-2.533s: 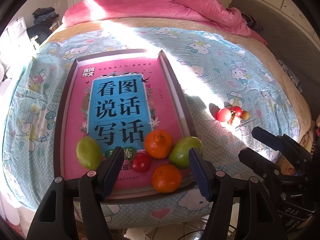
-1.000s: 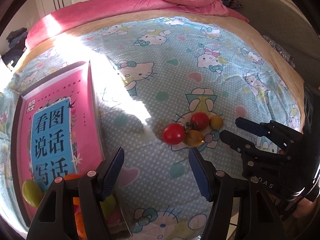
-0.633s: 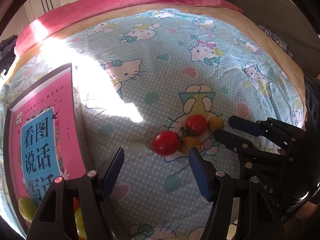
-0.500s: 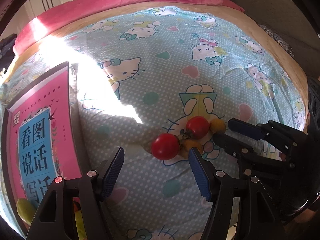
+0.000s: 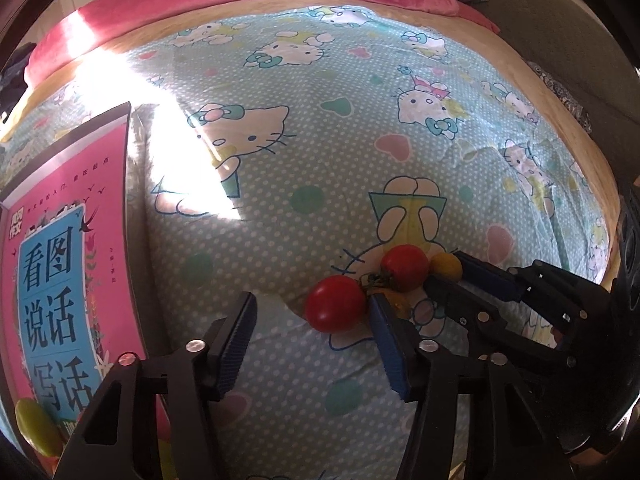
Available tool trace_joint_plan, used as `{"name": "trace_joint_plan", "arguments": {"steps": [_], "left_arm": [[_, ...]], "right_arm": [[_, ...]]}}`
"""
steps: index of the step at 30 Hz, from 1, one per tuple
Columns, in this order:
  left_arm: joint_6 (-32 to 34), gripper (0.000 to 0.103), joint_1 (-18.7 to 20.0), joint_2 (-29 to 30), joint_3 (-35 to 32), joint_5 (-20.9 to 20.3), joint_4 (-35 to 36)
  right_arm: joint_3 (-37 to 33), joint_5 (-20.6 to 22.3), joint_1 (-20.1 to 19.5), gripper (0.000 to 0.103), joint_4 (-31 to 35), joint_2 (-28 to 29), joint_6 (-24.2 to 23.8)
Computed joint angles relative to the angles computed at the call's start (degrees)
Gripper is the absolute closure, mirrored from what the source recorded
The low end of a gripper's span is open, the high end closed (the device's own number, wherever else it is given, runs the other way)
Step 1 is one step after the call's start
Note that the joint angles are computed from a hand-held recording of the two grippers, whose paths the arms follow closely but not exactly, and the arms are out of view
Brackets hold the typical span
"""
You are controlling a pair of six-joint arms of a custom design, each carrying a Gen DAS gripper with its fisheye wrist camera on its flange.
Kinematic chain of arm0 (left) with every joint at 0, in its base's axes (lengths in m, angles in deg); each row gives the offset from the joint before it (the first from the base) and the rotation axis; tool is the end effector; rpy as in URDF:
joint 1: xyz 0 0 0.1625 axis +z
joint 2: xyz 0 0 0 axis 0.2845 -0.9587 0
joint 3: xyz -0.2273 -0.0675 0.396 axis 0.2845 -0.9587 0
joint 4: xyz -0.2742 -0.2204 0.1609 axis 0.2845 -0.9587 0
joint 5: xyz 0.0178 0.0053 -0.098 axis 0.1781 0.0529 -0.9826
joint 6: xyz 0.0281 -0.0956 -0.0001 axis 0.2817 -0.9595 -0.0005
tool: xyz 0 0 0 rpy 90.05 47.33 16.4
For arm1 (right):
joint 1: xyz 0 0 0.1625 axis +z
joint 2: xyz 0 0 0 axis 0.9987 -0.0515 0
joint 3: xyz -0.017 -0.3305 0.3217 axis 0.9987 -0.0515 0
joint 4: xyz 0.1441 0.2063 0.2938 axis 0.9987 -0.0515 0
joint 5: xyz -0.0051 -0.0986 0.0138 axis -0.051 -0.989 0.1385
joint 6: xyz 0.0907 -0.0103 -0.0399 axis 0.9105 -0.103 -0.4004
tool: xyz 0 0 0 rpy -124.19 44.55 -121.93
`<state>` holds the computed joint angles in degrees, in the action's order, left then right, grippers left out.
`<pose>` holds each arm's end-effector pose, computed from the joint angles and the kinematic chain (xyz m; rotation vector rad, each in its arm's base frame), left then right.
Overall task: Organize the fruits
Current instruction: 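Grasp a red tomato with the left gripper while the right gripper grasps a small yellow fruit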
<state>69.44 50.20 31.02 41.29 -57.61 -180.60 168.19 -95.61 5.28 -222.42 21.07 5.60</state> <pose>-0.1323 -0.7808 0.0483 0.7210 2.4768 -0.2478 0.1135 -0.7160 0.0196 0.3527 -2.3871 0.7537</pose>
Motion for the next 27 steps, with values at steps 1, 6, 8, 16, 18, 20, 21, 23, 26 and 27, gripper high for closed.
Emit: {"name": "trace_joint_plan", "arguments": {"steps": [1, 6, 8, 16, 18, 20, 21, 23, 26, 27], "left_arm": [[-0.12, 0.052, 0.04, 0.14, -0.34, -0.46, 0.39], [-0.61, 0.058, 0.07, 0.96, -1.65, -1.62, 1.36], [-1.65, 0.062, 0.33, 1.11, -2.34, -2.96, 2.29], [-3.97, 0.071, 1.1, 0.22, -1.7, -6.0, 2.8], [-4.27, 0.071, 1.17, -0.17, -1.31, -6.01, 2.82], [-4.55, 0.071, 1.18, -0.82, -0.6, -6.15, 2.43], [-4.62, 0.071, 1.2, -1.12, -0.25, -6.38, 2.14], [-4.69, 0.071, 1.21, -1.87, 0.55, -6.85, 1.66], [-4.48, 0.071, 1.11, -2.96, 1.84, -7.22, 0.47], [-4.46, 0.071, 1.08, -3.38, 2.27, -7.33, 0.07]], "right_arm": [[0.1, 0.1, -0.05, 0.079, -0.09, -0.05, 0.09], [0.83, 1.13, -0.4, 0.079, 0.0, -0.71, 1.64], [1.14, 1.32, -0.5, 0.079, -0.29, -0.93, 2.19], [2.02, 3.0, -1.0, 0.079, 0.1, -1.93, 4.59], [2.18, 3.16, -0.99, 0.079, -0.18, -2.02, 4.59], [2.27, 3.37, -0.98, 0.079, -0.38, -2.08, 4.49], [2.41, 3.53, -0.99, 0.079, -0.6, -2.16, 4.32], [2.86, 4.04, -1.01, 0.079, -1.45, -2.33, 3.88], [3.68, 5.17, -0.93, 0.079, -2.68, -2.66, 3.29], [3.95, 5.44, -0.85, 0.079, -3.04, -2.74, 3.04]]}}
